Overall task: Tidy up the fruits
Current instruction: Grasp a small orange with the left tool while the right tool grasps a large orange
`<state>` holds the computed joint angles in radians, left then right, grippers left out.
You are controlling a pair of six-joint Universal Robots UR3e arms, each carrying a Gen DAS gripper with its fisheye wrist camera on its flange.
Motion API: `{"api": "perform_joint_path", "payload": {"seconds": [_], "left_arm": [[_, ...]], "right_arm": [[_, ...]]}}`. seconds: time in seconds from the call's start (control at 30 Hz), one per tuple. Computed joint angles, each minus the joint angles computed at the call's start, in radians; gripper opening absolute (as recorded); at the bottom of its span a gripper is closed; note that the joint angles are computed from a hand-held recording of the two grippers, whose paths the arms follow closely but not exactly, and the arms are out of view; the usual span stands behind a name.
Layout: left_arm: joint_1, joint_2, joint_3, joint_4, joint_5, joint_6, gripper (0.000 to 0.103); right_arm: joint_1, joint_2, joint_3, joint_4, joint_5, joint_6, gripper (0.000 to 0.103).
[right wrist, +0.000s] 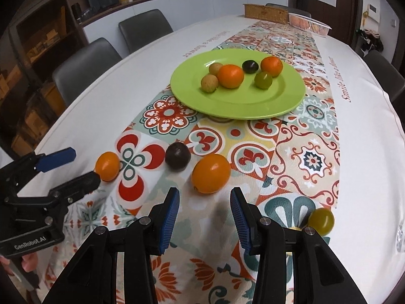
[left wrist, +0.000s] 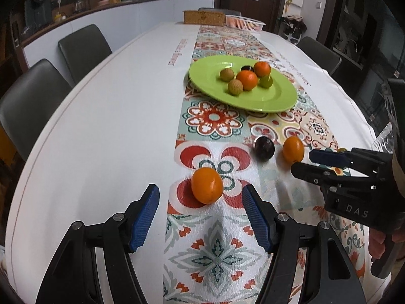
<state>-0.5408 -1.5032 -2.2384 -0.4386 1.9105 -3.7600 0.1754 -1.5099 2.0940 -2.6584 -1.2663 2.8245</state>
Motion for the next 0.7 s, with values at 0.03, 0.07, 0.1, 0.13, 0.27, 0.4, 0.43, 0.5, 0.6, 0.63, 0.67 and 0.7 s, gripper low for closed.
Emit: {"api": "perform_joint_path", "payload": {"seconds": [0.03,0.07,0.1,0.13,0.27,0.4,0.43,0.5,0.6,0.63,0.67,0.7], "left_arm": [[0.003,-0.006,-0.002,0.005,-0.003,0.002,0.067],[0.009,-0.013,-0.002,0.011,-0.008,0.006,0.067],[0.018,-0.018,-0.007,0.022,-0.018,0.013,0.066],[0.026,-0.023,-0.008,0.029,-0.029,0.019,0.066],[0.051,-0.042,-0.012,0.052,-0.056,0.038,0.058],[0.076,-0.053,-0.020,0.078,-0.088,0.052,0.047],[0.082,-0.057,-0.021,0.083,-0.097,0.057,0.045],[0.090,-0.063,-0.021,0.086,-0.109,0.066,0.037],[0.093,-0.071,-0.018,0.091,-0.120,0.074,0.030],[0.091,-0.074,-0.016,0.091,-0.118,0.074,0.030],[0.089,-0.076,-0.013,0.090,-0.116,0.074,0.030],[0.090,-0.075,-0.014,0.092,-0.120,0.076,0.030]], "right_arm": [[0.004,0.011,-0.005,-0.006,-0.005,0.002,0.043],[0.008,0.023,-0.014,-0.007,-0.009,0.003,0.043],[0.011,0.033,-0.023,-0.006,-0.011,0.005,0.043],[0.011,0.043,-0.029,-0.009,-0.010,0.009,0.043],[0.017,0.073,-0.054,-0.012,-0.010,0.018,0.043],[0.022,0.101,-0.080,-0.012,-0.013,0.025,0.043],[0.024,0.108,-0.086,-0.013,-0.011,0.028,0.043],[0.023,0.119,-0.095,-0.013,-0.009,0.034,0.042],[0.024,0.128,-0.098,-0.021,-0.011,0.038,0.039],[0.025,0.131,-0.098,-0.024,-0.013,0.039,0.037],[0.023,0.133,-0.099,-0.025,-0.012,0.036,0.037],[0.023,0.135,-0.100,-0.025,-0.011,0.035,0.037]]}}
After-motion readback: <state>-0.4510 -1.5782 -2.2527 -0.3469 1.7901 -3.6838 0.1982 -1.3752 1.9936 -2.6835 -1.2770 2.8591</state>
